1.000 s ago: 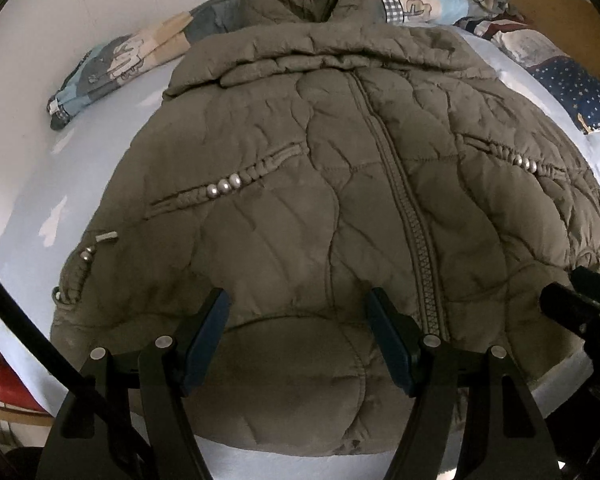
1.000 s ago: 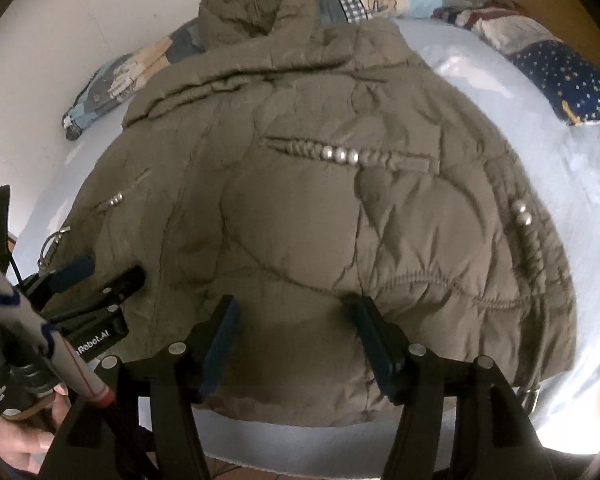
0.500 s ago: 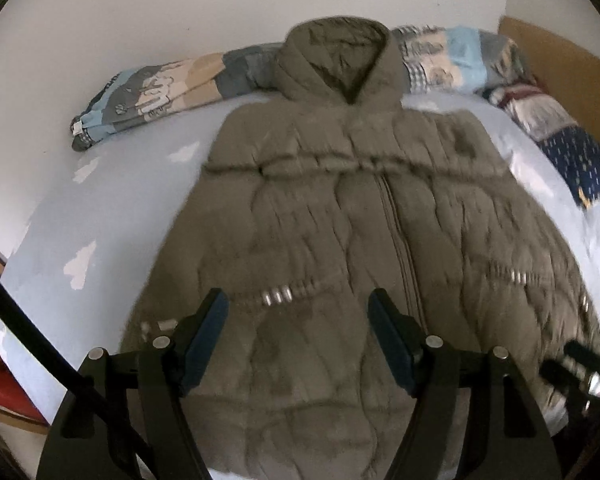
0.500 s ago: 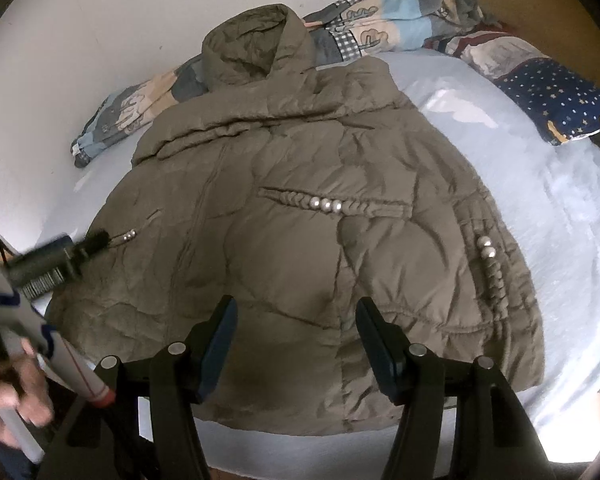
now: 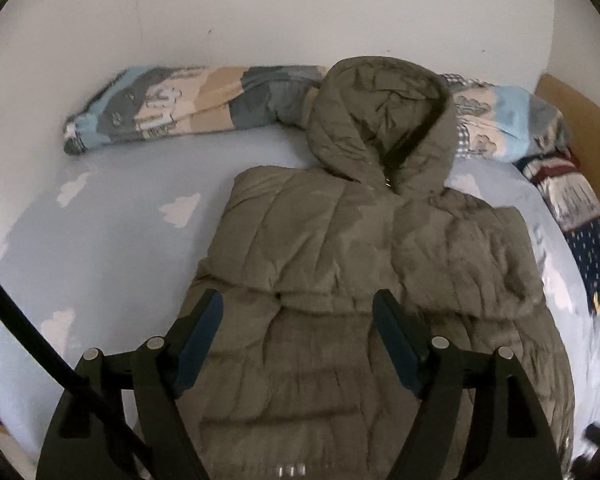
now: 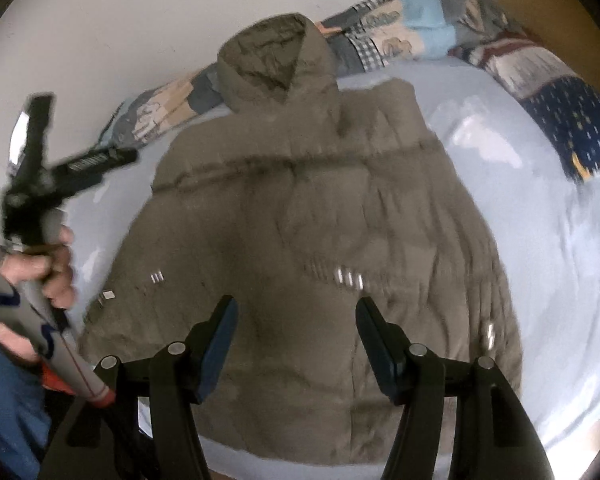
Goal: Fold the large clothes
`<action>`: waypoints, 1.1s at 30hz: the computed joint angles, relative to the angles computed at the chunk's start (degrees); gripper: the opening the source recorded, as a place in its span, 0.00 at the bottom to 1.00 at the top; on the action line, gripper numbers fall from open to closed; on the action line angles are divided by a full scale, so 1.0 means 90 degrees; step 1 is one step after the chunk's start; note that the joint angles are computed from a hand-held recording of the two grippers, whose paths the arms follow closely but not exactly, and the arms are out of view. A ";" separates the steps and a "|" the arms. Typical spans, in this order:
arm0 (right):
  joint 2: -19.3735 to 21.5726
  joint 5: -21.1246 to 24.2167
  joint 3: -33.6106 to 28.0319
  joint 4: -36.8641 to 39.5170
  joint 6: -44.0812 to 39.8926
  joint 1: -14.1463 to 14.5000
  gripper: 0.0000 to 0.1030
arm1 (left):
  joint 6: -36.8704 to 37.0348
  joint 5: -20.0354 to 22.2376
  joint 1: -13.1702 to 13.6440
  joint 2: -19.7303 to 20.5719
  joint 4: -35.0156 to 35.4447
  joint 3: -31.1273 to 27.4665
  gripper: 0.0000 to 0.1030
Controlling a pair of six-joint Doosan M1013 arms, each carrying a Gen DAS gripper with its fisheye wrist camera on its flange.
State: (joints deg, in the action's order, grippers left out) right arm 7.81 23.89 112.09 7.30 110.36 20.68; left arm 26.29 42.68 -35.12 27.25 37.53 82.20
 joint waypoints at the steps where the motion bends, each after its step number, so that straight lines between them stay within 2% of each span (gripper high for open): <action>1: 0.0057 0.0135 -0.0207 0.0147 -0.0226 -0.0072 0.64 | 0.0031 0.0052 0.0031 0.0057 -0.0038 -0.0055 0.74; 4: 0.0280 0.0512 -0.0773 0.0351 -0.0744 -0.0239 0.64 | 0.0298 -0.0015 0.0229 0.0201 -0.0328 -0.0234 0.74; 9: 0.0920 0.1097 -0.2113 -0.0095 -0.0953 -0.0374 0.65 | 0.0290 -0.0185 0.0433 0.0235 -0.0415 -0.0297 0.74; 12: 0.1464 0.1279 -0.3027 -0.0182 -0.1060 -0.0461 0.66 | 0.0635 -0.0334 0.0531 0.0238 -0.0947 -0.0258 0.74; 17: 0.2545 0.1624 -0.4657 -0.0253 -0.0728 -0.0708 0.66 | 0.0661 -0.0195 0.0429 0.0278 -0.0479 -0.0276 0.74; 20: 0.3242 0.1940 -0.5717 -0.0335 -0.0530 -0.0808 0.66 | 0.0695 -0.0218 0.0444 0.0296 -0.0469 -0.0276 0.74; 25: 0.4452 0.2754 -0.7614 -0.1033 -0.0087 -0.0870 0.66 | 0.0798 -0.0325 0.0523 0.0332 -0.0794 -0.0264 0.74; 31: 0.5559 0.3472 -0.9395 -0.1282 0.0104 -0.0932 0.66 | 0.0896 -0.0234 0.0587 0.0459 -0.0915 -0.0359 0.74; 32: 0.5638 0.3480 -0.9506 -0.1249 0.0092 -0.0943 0.65 | 0.0910 -0.0235 0.0596 0.0469 -0.0946 -0.0361 0.74; 33: 0.5779 0.3579 -0.9728 -0.1278 0.0086 -0.0938 0.55 | 0.0916 -0.0228 0.0604 0.0479 -0.0965 -0.0367 0.74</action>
State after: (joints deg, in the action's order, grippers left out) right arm 59.82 56.10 24.54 -4.20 111.14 12.24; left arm 34.53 40.62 -29.68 31.56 28.84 78.90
